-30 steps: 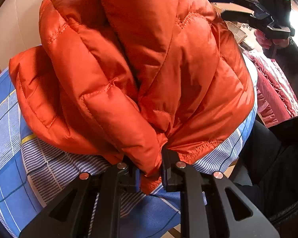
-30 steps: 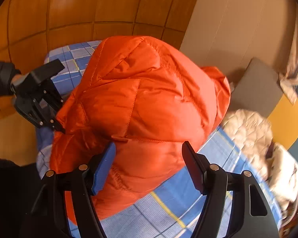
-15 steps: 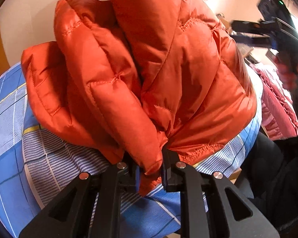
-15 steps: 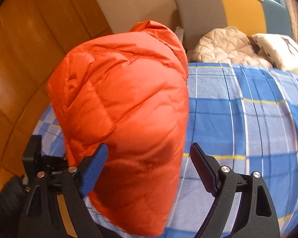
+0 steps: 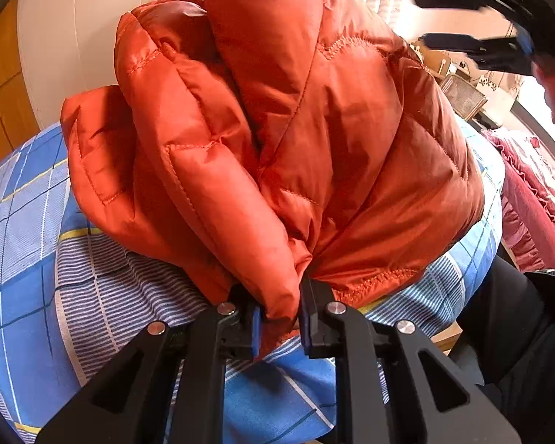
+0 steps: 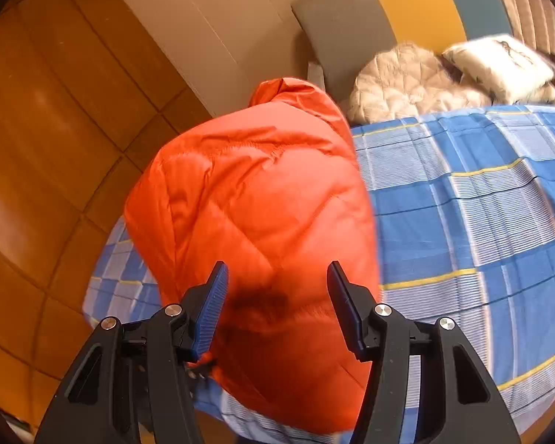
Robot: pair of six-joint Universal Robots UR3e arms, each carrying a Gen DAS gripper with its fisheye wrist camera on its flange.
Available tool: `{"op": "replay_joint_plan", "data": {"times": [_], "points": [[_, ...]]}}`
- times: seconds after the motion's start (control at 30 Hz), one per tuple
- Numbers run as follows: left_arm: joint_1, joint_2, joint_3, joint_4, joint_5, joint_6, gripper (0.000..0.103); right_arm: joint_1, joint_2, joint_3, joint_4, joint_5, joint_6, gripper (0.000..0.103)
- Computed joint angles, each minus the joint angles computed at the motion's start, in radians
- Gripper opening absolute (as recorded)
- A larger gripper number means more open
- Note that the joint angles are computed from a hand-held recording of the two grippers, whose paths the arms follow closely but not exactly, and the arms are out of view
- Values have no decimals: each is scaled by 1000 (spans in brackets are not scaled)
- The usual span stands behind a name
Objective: Fold large clothes
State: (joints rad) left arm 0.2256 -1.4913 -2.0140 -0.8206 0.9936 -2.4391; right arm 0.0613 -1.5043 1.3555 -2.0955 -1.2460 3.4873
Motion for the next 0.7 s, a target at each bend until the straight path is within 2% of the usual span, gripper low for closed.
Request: {"op": "replay_joint_plan", "data": {"times": [0.07,0.13,0.3,0.4,0.5,0.7], "points": [[12,10,-19,6,-16,7,15,15,70,-67,30,16,51,56],[25,18,-42,13,-31,15,15,47,137,-115,54,-11,93,56],[123,19,-89,-27,-108,103,15,140,334,-285,152,-96,32,57],[152,15,-114,-20,-134,122,15,200,438,-341,149,-204,33,57],[149,41,-124,-21,-103,119,15,225,429,-304,109,-255,40,57],[126,109,-133,-24,-51,85,17,203,297,-126,-4,-225,74,58]]}}
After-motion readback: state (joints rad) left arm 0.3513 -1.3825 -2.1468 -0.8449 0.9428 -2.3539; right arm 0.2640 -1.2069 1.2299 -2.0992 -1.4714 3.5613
